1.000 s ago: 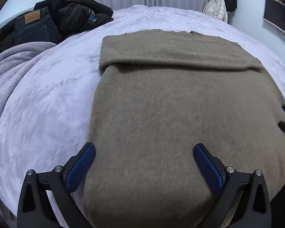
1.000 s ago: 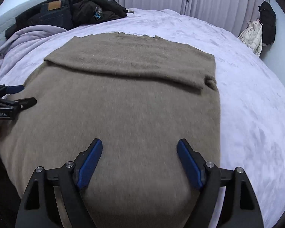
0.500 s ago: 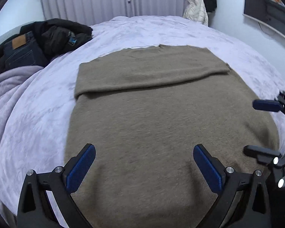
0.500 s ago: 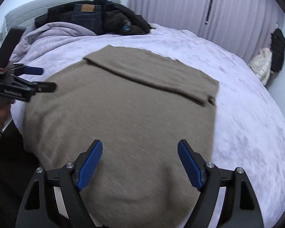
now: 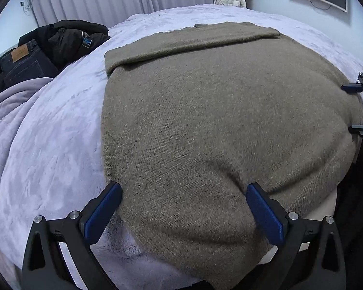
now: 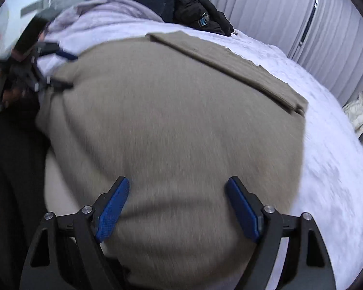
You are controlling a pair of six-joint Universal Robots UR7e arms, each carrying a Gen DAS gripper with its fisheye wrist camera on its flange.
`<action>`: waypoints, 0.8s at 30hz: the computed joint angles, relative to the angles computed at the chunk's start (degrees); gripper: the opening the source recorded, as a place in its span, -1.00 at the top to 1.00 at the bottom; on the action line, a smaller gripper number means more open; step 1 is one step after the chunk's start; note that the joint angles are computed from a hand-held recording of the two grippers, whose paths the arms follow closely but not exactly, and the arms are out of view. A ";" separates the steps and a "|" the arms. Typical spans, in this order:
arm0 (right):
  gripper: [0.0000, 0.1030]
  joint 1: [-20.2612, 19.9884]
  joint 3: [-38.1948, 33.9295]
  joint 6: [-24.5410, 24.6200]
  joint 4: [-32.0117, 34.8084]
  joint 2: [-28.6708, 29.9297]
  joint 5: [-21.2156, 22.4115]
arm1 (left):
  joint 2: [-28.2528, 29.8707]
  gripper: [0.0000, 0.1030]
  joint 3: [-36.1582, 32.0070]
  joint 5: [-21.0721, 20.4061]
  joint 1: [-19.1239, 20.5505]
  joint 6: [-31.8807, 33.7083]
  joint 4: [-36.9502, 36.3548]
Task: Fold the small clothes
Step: 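Smooth the folded sweater with both tools moving over its surface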
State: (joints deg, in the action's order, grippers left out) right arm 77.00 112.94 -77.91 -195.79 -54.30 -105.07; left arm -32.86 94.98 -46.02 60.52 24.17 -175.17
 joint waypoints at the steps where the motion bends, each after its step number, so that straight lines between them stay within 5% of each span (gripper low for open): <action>1: -0.65 -0.16 0.90 -1.15 -1.74 -0.21 -0.41 | 0.38 -1.00 0.31 1.57 -0.33 1.33 -0.49; 5: -0.66 1.95 2.58 -5.46 -9.54 1.04 -6.55 | -1.45 -1.00 2.42 3.86 -1.88 -0.71 2.63; 10: -0.66 5.74 4.27 -6.67 -10.32 1.57 -1.78 | -0.02 -1.00 1.39 -4.32 -4.76 1.22 0.43; 14: -0.66 8.33 -0.32 -13.46 -13.03 8.99 -6.01 | 5.22 -1.00 -2.19 -2.91 -5.91 7.01 -0.44; 16: -0.66 7.67 -2.87 -15.62 -13.97 11.23 -9.32 | 5.87 -1.00 -3.45 -1.64 -4.11 6.22 2.82; 18: -0.68 5.41 -2.52 -13.48 -11.03 9.00 -7.71 | 3.61 -1.00 -0.52 -4.53 -2.37 7.77 -0.44; 24: -0.70 0.57 1.68 -11.35 -14.34 3.11 -6.47 | 0.65 -1.00 5.04 2.22 -1.81 9.24 -2.07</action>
State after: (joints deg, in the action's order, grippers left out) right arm 77.57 114.62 -89.26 -210.14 -51.19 -111.54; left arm -32.21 100.01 -43.80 58.71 33.41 -177.24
